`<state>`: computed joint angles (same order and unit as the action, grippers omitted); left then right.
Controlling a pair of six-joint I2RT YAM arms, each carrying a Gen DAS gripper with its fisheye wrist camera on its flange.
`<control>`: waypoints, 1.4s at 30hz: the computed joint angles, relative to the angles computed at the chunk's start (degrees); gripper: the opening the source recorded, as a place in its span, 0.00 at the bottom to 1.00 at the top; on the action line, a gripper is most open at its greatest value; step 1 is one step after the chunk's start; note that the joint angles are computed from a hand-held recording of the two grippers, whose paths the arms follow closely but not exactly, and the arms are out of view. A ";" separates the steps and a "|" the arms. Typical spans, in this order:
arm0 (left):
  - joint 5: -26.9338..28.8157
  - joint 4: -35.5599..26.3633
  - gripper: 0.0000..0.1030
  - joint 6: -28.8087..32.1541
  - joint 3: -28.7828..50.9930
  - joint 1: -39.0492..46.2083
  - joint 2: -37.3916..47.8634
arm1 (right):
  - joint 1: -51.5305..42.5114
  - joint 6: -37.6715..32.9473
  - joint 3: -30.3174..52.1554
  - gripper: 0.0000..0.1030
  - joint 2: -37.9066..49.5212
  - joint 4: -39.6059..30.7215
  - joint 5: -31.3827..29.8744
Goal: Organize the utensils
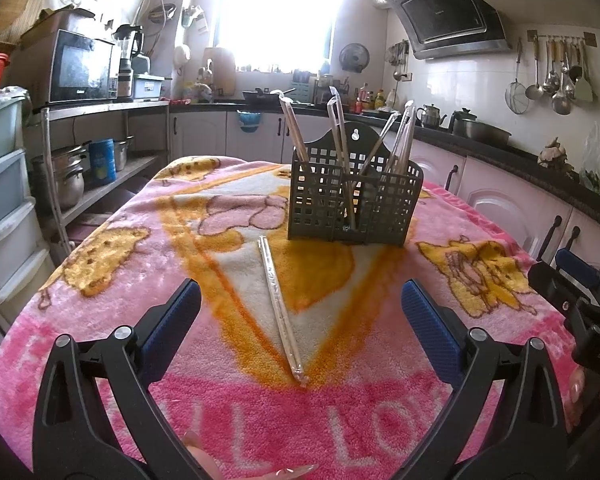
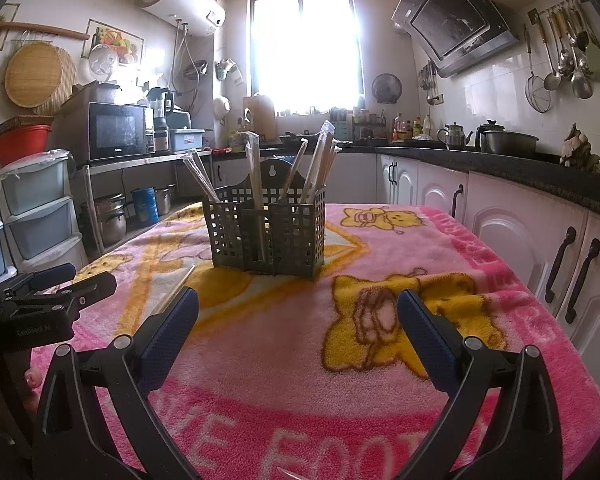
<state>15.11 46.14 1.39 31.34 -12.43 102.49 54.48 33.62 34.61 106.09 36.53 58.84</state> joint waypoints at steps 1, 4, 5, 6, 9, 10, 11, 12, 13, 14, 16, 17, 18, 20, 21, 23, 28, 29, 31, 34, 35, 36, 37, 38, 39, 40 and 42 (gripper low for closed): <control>-0.09 0.01 0.89 0.00 -0.04 -0.03 -0.01 | -0.11 0.10 0.01 0.94 -0.06 -0.19 -0.09; -0.07 0.03 0.89 -0.02 -0.05 -0.04 -0.03 | 0.00 0.21 0.02 0.94 -0.06 -0.25 0.02; -0.07 0.03 0.89 -0.02 -0.05 -0.04 -0.03 | -0.03 0.22 0.08 0.94 -0.02 -0.27 -0.04; -0.04 -0.03 0.89 0.03 -0.03 -0.03 -0.01 | -0.11 0.12 0.00 0.94 -0.08 -0.21 -0.22; 0.02 -0.10 0.89 -0.04 0.01 -0.01 -0.01 | -0.01 0.34 0.34 0.94 0.18 -0.55 -0.32; -0.07 -0.08 0.89 -0.08 -0.02 -0.03 -0.04 | -0.02 0.25 0.27 0.94 0.18 -0.38 -0.27; -0.15 0.04 0.89 -0.10 -0.04 -0.05 -0.02 | 0.03 0.27 0.31 0.94 0.21 -0.39 -0.11; 0.05 -0.04 0.89 -0.05 0.03 0.01 0.03 | -0.10 0.08 0.16 0.94 0.16 -0.12 -0.29; 0.05 -0.13 0.89 -0.07 0.06 -0.02 0.02 | -0.14 0.12 0.27 0.94 0.25 -0.20 -0.39; -0.14 -0.05 0.89 -0.09 0.00 -0.06 -0.01 | -0.16 0.33 0.36 0.94 0.15 -0.62 -0.40; 0.00 -0.15 0.89 -0.03 0.06 -0.03 0.00 | -0.20 0.25 0.16 0.94 0.13 -0.33 -0.42; -0.08 -0.11 0.89 -0.07 0.02 -0.08 0.00 | -0.22 0.25 0.16 0.94 0.11 -0.37 -0.44; -0.05 0.02 0.89 -0.13 -0.07 -0.15 0.03 | -0.20 0.30 0.23 0.94 0.15 -0.45 -0.44; 0.10 0.13 0.89 -0.11 -0.09 -0.11 0.18 | -0.09 0.33 0.30 0.94 0.19 -0.50 -0.27; 0.15 0.22 0.89 -0.25 -0.19 -0.16 0.14 | -0.18 0.18 0.18 0.94 0.13 -0.33 -0.36; 0.24 0.07 0.89 -0.12 -0.10 -0.09 0.22 | -0.23 0.19 0.14 0.94 0.05 -0.44 -0.43; 0.22 -0.39 0.89 -0.36 0.09 -0.31 0.43 | -0.72 -0.09 0.14 0.94 0.48 -0.08 -1.04; 0.44 -0.35 0.89 -0.38 0.08 -0.18 0.56 | -0.88 -0.12 0.19 0.94 0.63 -0.05 -1.19; 1.02 -0.80 0.89 -0.60 0.41 0.23 0.70 | -1.02 -0.15 0.27 0.94 0.71 -0.12 -1.29; 2.69 -1.99 0.89 -1.04 1.00 1.22 0.82 | -0.96 -0.10 0.24 0.94 0.61 -0.16 -1.27; 3.14 -2.32 0.89 -1.41 1.08 1.45 0.75 | -1.03 -0.07 0.23 0.94 0.61 -0.14 -1.36; 3.46 -3.04 0.89 -1.56 1.45 1.76 0.68 | -1.09 -0.10 0.22 0.94 0.61 -0.10 -1.47; 2.83 -3.79 0.89 -1.89 1.63 1.72 0.39 | -0.99 -0.06 0.26 0.94 0.57 -0.26 -1.34; 2.26 -3.98 0.89 -1.96 1.59 1.69 0.08 | -1.12 0.06 0.19 0.94 0.61 -0.29 -1.53; 1.96 -4.01 0.89 -2.07 1.52 1.76 -0.23 | -1.27 0.31 0.17 0.94 0.57 -0.52 -1.74; 2.07 -4.63 0.89 -2.04 1.83 2.03 -0.48 | -1.45 0.47 0.08 0.94 0.48 -0.63 -1.94; 2.81 -6.23 0.89 -2.10 2.62 2.81 -0.86 | -1.97 1.04 0.03 0.94 -0.14 -1.73 -2.62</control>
